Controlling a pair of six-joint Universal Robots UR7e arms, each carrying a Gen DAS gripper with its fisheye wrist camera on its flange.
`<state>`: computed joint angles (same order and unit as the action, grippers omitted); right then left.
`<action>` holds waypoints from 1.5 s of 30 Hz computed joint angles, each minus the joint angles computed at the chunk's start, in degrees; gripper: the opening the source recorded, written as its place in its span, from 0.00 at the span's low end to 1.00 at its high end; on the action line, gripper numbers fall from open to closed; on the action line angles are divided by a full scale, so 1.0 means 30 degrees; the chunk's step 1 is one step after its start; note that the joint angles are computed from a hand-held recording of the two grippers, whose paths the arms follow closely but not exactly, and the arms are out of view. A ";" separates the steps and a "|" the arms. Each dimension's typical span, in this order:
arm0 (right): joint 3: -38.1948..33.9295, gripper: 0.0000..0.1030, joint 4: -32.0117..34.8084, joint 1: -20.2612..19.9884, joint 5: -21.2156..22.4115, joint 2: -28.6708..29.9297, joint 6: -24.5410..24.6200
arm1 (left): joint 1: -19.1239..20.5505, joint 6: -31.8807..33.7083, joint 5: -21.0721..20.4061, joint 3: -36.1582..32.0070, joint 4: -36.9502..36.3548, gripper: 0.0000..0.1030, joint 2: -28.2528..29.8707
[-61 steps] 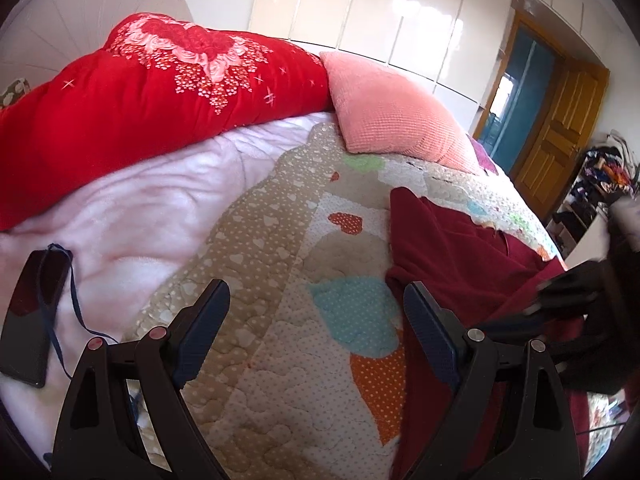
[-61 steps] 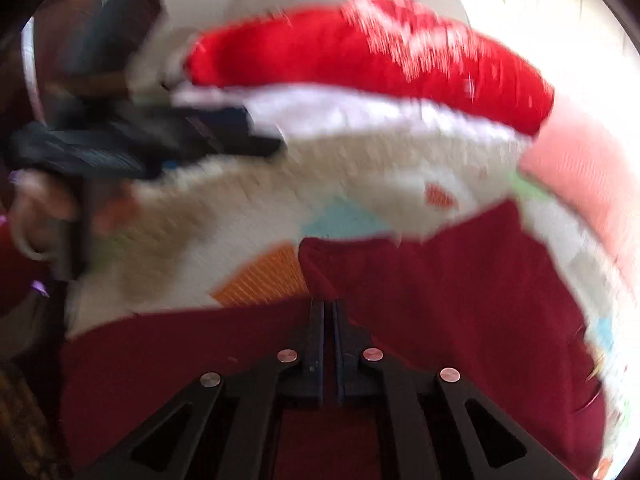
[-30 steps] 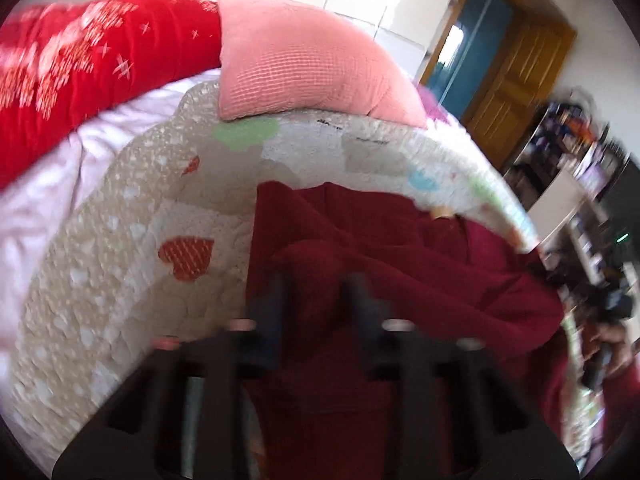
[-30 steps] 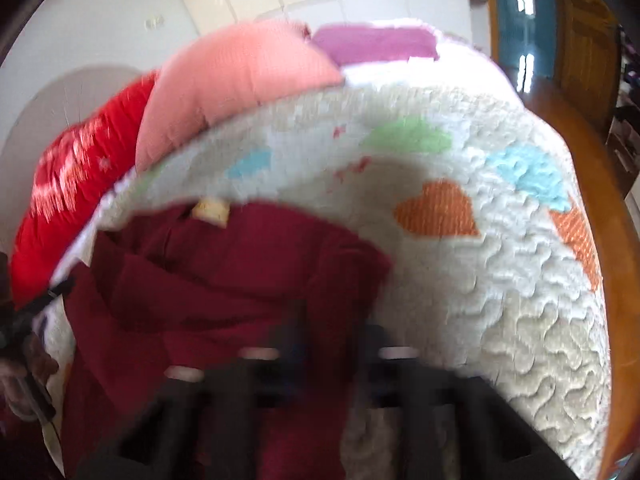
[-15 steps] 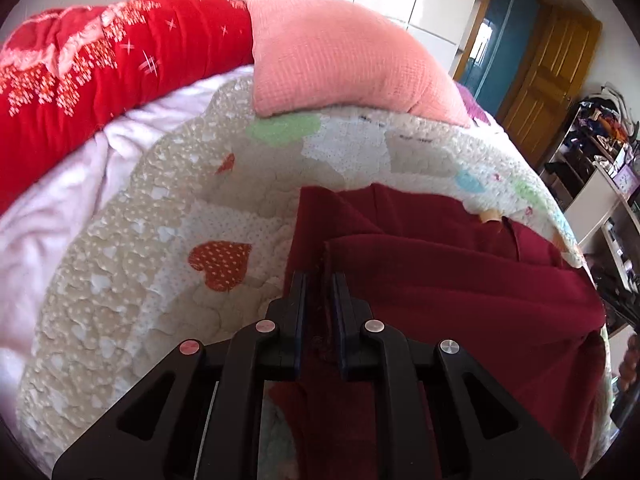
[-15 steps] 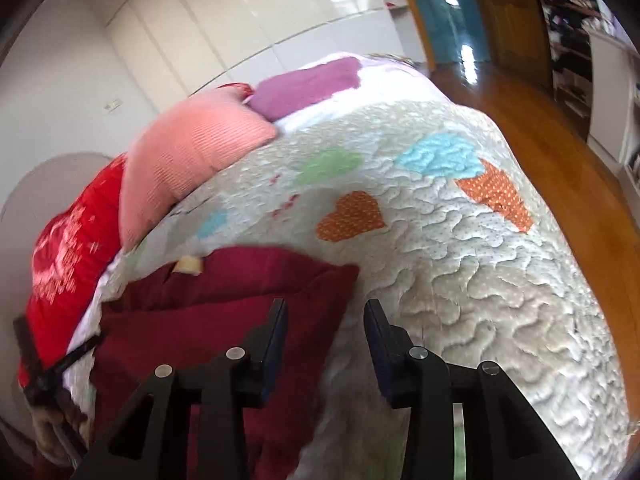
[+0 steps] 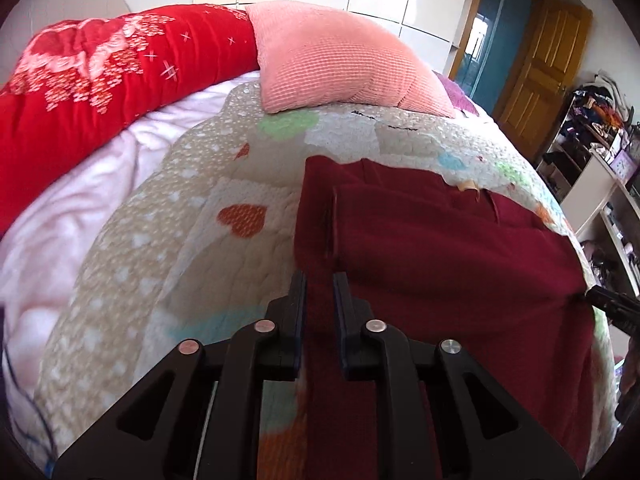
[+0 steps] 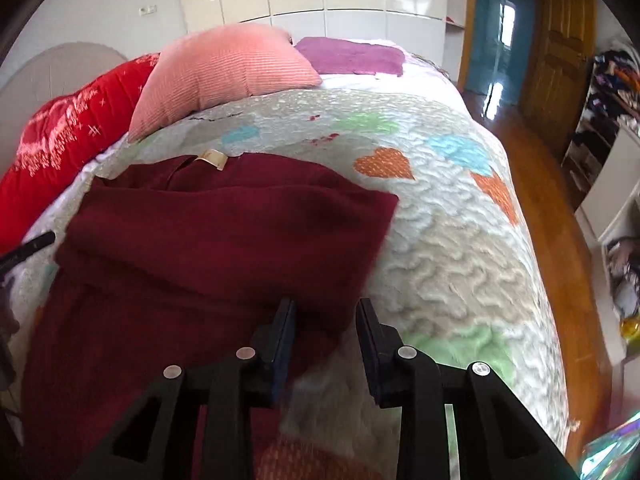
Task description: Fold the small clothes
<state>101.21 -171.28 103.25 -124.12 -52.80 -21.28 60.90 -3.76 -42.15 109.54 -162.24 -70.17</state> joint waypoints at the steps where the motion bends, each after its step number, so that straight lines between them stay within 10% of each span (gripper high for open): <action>1: 0.0637 0.30 0.0707 -0.0096 0.0949 -0.0792 0.0604 | -0.0128 -0.0255 -0.0060 0.0403 0.0085 0.34 -0.0365; 4: 0.2446 0.47 0.2384 -0.0417 0.3142 -0.2618 0.2333 | -0.0583 -0.1145 -0.0463 0.2074 -0.0231 0.54 -0.1715; 8: 0.3873 0.48 0.2514 -0.1073 0.4568 -0.3077 0.2930 | -0.0927 -0.3259 -0.0772 0.3412 0.0998 0.54 -0.2887; 11: 0.4483 0.08 0.0479 -0.1105 0.4298 -0.2616 0.2536 | -0.1269 -0.4651 -0.0334 0.4159 0.2449 0.54 -0.3412; 20: 0.5696 0.00 -0.0270 -0.0955 0.1776 -0.3622 0.2717 | -0.2277 -0.7459 -0.0122 0.6580 0.4662 0.54 -0.6053; 23: 0.7008 0.06 0.0392 -0.2104 0.6166 -0.6021 0.3948 | -0.2670 -0.8232 -0.0287 0.7134 0.5516 0.54 -0.7111; 25: 0.7541 0.45 0.1206 -0.2112 0.7069 -0.7045 0.3302 | -0.2882 -0.8810 -0.0849 0.7532 0.6227 0.63 -0.8006; 27: 0.8271 0.56 0.2306 -0.2135 0.7450 -0.8122 0.2660 | -0.2937 -0.9351 -0.1448 0.7784 0.7077 0.67 -0.8662; 45: 1.1015 0.57 0.7594 -0.3627 1.1885 -1.0574 -0.0685 | -0.4579 -1.2459 -0.1739 0.9111 1.2257 0.68 -1.1242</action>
